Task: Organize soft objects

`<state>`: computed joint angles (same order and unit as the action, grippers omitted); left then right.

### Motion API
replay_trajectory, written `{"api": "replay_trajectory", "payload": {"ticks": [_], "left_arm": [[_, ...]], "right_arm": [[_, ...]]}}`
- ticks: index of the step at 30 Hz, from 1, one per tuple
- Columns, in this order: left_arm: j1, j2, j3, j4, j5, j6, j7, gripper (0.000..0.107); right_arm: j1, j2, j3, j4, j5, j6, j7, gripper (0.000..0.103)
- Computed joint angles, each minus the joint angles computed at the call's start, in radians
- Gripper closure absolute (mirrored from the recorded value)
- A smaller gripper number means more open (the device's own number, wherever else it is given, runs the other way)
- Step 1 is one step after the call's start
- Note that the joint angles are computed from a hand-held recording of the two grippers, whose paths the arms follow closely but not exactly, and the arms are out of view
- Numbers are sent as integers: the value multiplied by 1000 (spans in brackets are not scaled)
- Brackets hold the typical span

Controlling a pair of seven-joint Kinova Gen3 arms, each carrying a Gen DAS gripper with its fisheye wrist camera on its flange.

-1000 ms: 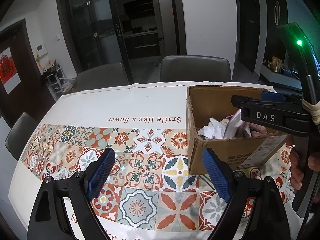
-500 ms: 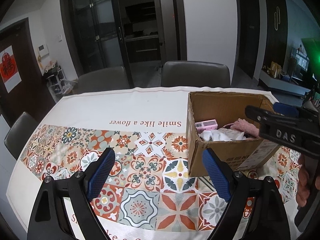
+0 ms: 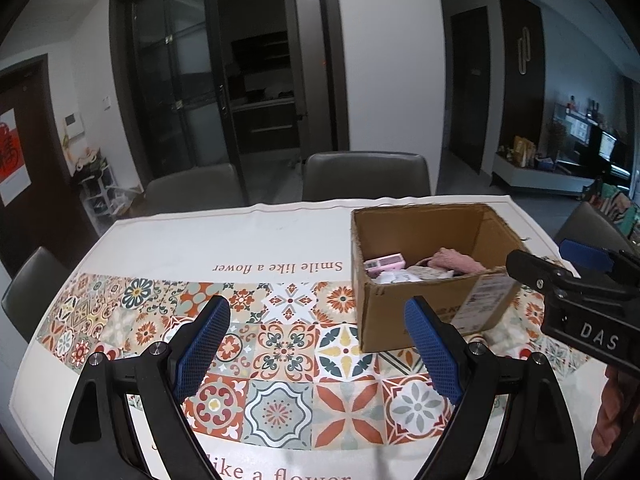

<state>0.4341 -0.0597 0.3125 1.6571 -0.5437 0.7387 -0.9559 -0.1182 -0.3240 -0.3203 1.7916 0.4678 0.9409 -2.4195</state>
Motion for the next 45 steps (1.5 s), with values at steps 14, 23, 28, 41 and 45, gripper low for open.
{"api": "replay_trajectory", "payload": {"ticks": [14, 23, 28, 41, 45], "left_arm": [[-83, -175, 61, 108, 153, -74, -144, 14], [-192, -300, 196, 145, 197, -28, -79, 10], [-253, -391, 275, 160, 241, 20, -54, 10], [-310, -598, 322, 165, 432, 143, -157, 10], [-327, -651, 319, 156, 485, 185, -196, 10]], "right_arm": [[78, -152, -183, 4, 11, 181, -165, 25], [112, -274, -208, 3, -62, 240, -81, 25], [130, -365, -184, 15, -134, 263, -8, 25], [219, -590, -133, 1, -310, 384, 156, 25], [256, -646, -126, -17, -344, 424, 210, 25]]}}
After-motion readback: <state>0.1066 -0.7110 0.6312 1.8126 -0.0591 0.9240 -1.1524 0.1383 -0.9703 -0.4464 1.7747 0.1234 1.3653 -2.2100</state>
